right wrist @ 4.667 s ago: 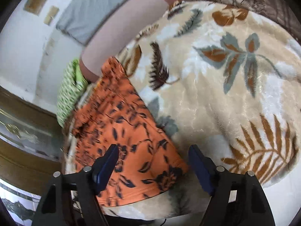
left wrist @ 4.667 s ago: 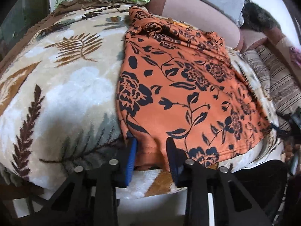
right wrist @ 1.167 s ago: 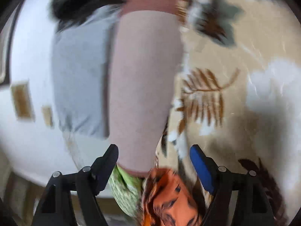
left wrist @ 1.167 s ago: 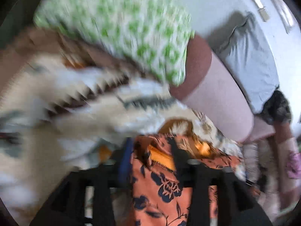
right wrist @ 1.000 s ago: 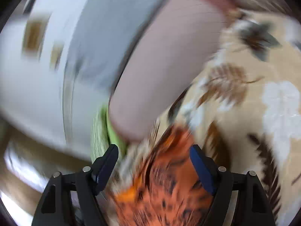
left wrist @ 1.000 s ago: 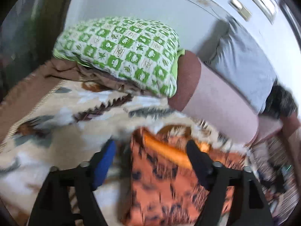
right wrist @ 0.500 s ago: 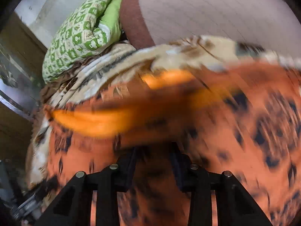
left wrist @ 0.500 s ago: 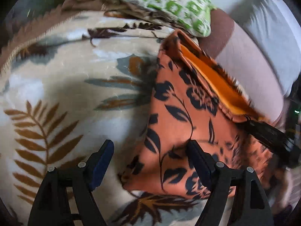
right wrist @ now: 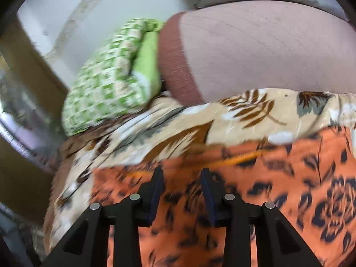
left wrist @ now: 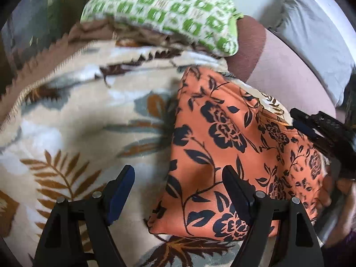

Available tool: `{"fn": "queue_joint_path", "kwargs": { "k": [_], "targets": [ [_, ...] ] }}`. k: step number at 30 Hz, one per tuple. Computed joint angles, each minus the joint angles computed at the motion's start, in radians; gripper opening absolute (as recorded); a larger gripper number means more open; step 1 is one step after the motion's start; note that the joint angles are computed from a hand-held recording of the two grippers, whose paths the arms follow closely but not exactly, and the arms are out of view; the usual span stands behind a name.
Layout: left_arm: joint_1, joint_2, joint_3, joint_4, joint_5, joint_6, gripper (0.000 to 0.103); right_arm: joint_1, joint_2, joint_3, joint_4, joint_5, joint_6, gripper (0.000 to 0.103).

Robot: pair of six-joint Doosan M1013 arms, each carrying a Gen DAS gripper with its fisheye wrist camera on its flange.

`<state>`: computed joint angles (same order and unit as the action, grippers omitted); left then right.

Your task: Fold small clothes

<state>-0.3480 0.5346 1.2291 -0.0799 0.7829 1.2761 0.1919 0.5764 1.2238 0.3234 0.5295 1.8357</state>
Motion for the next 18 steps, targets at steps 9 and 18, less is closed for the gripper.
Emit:
{"fn": "queue_joint_path", "kwargs": {
  "k": [9, 18],
  "targets": [
    [-0.052, 0.03, -0.025, 0.284, 0.091, -0.099, 0.086, 0.051, 0.14, -0.21, 0.043, 0.194, -0.075, 0.037],
    [-0.074, 0.049, -0.038, 0.404, 0.126, -0.152, 0.099, 0.023, 0.11, -0.135, 0.044, 0.12, -0.015, 0.037]
  ]
}}
